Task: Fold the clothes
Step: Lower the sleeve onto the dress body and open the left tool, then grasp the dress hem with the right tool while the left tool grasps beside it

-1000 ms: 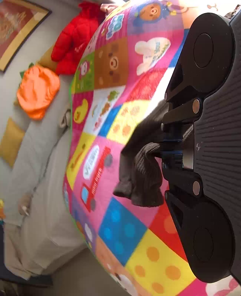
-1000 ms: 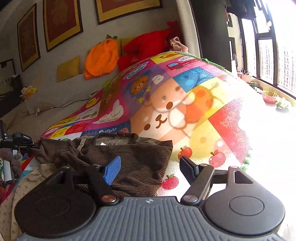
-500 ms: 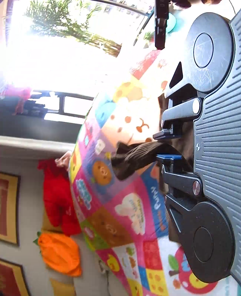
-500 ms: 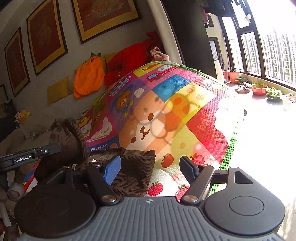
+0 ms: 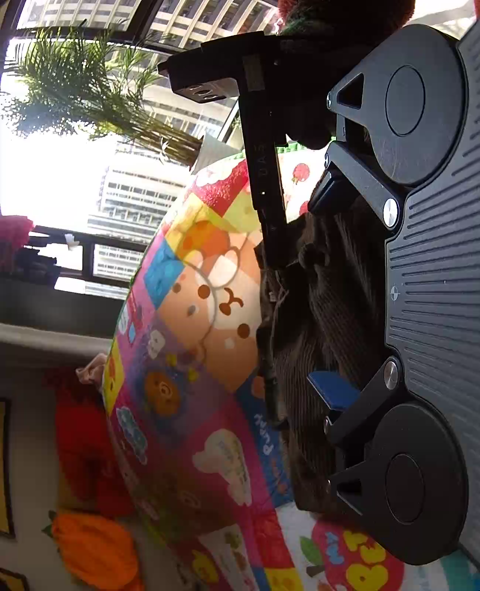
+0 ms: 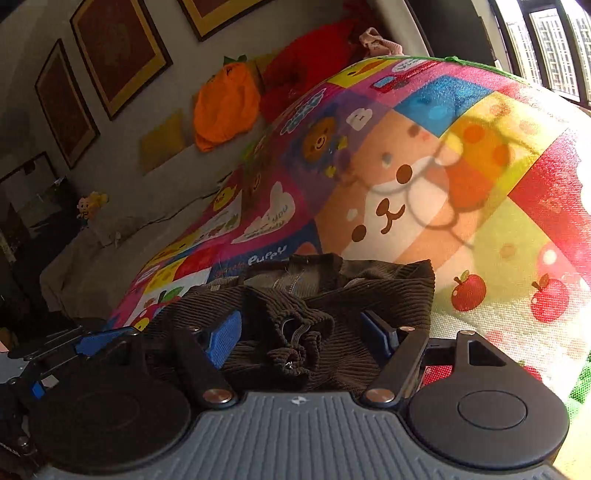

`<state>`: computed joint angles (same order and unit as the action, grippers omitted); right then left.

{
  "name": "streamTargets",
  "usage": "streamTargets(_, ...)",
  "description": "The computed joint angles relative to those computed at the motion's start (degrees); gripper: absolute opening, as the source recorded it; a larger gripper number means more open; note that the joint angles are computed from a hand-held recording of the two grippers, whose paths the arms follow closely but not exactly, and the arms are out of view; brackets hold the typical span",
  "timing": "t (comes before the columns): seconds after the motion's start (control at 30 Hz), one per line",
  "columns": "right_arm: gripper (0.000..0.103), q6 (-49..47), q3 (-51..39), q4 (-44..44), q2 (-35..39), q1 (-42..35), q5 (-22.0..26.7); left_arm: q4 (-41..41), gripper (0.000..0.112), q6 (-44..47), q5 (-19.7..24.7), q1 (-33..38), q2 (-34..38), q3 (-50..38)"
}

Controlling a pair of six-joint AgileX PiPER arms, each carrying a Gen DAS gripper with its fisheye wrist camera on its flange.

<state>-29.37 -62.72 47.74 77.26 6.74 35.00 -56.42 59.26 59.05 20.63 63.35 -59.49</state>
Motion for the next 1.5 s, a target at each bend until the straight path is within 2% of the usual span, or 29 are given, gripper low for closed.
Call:
streamTargets(0.03, 0.068, 1.5, -1.4, -0.8, 2.7, 1.3, 0.0, -0.4, 0.096, 0.0, 1.2, 3.0, 0.3, -0.7)
streamTargets(0.1, 0.024, 1.1, -2.6, -0.7, 5.2, 3.7, -0.1, -1.1, 0.096, 0.0, 3.0, 8.3, 1.5, -2.4)
streamTargets(0.17, 0.012, 4.4, -2.1, -6.0, 3.7, 6.6, -4.7, -1.9, 0.097, 0.3, 3.7, 11.6, 3.2, -3.8)
streamTargets(0.2, 0.012, 6.9, -1.9, -9.5, 2.9, 8.1, -7.0, -1.8, 0.098, 0.1, 3.8, 12.5, 4.5, -4.9)
streamTargets(0.27, 0.012, 12.6, -2.7, -17.1, 2.6, 8.8, -7.1, 0.8, 0.098, -2.9, 3.0, 11.5, 8.4, -8.0)
streamTargets(0.33, 0.012, 19.9, -3.7, -27.8, 3.3, 9.8, -5.2, 4.3, 0.098, -7.1, 2.4, 9.6, 12.7, -11.5)
streamTargets(0.4, 0.016, 21.5, -3.5, -32.1, 2.8, 9.5, -3.8, 7.8, 0.098, -11.8, 2.6, 7.7, 17.0, -15.0)
streamTargets(0.43, 0.02, 19.3, -2.6, -30.9, 1.7, 8.6, -3.6, 8.7, 0.098, -13.3, 3.1, 7.4, 19.1, -16.6)
streamTargets(0.47, 0.027, 16.8, -2.2, -28.5, 0.4, 6.9, -3.4, 9.5, 0.098, -14.8, 3.6, 7.1, 21.2, -18.3)
streamTargets(0.5, 0.04, 16.4, -2.1, -27.7, -0.6, 5.3, -3.9, 10.2, 0.098, -16.4, 4.1, 7.1, 23.1, -20.0)
streamTargets(0.57, 0.052, 16.1, -2.5, -26.4, -1.2, 2.2, -4.4, 11.4, 0.098, -19.4, 5.1, 6.8, 26.5, -23.0)
streamTargets(0.7, 0.052, 14.7, -8.8, -21.5, 5.7, -3.8, 0.8, 13.9, 0.093, -25.5, 6.3, 5.1, 32.5, -28.4)
streamTargets(0.87, 0.052, 14.3, -16.3, -17.7, 14.7, -3.8, 4.9, 18.9, 0.095, -30.5, 1.9, 0.3, 33.9, -30.3)
streamTargets(0.9, 0.044, 14.1, -17.7, -17.7, 16.1, -3.2, 5.6, 20.0, 0.094, -30.4, 0.3, -0.9, 33.7, -29.8)
streamTargets(0.97, 0.03, 13.8, -20.6, -17.7, 18.9, -2.1, 7.2, 22.3, 0.077, -29.4, -3.8, -3.1, 32.7, -28.1)
streamTargets(1.0, 0.019, 13.8, -21.4, -18.9, 19.6, -1.1, 6.9, 24.0, 0.051, -29.5, -5.9, -4.2, 32.1, -27.2)
streamTargets(1.03, 0.015, 13.3, -22.0, -19.3, 20.2, -0.4, 6.9, 24.8, 0.028, -29.6, -7.0, -4.8, 31.9, -26.8)
streamTargets(1.1, 0.014, 14.3, -24.5, -21.5, 21.7, 0.9, 7.0, 24.1, 0.014, -29.6, -7.4, -4.4, 33.0, -27.7)
streamTargets(1.17, 0.013, 15.8, -28.0, -24.0, 23.7, 2.3, 7.5, 23.7, 0.012, -30.0, -7.8, -4.0, 34.2, -29.1)
streamTargets(1.23, 0.012, 18.4, -35.0, -27.0, 27.4, 3.7, 8.5, 25.5, 0.011, -31.7, -9.8, -4.2, 36.0, -32.3)
streamTargets(1.3, 0.012, 20.9, -43.1, -30.0, 31.5, 5.0, 10.2, 25.2, 0.011, -33.1, -9.5, -3.0, 37.8, -36.9)
streamTargets(1.4, 0.012, 19.8, -52.5, -28.0, 35.0, 5.2, 10.7, 19.8, 0.01, -31.4, -7.4, 1.0, 38.3, -42.7)
streamTargets(1.5, 0.012, 12.3, -51.4, -19.6, 31.8, 3.7, 8.8, 12.5, 0.01, -24.0, -5.0, 5.6, 34.6, -40.9)
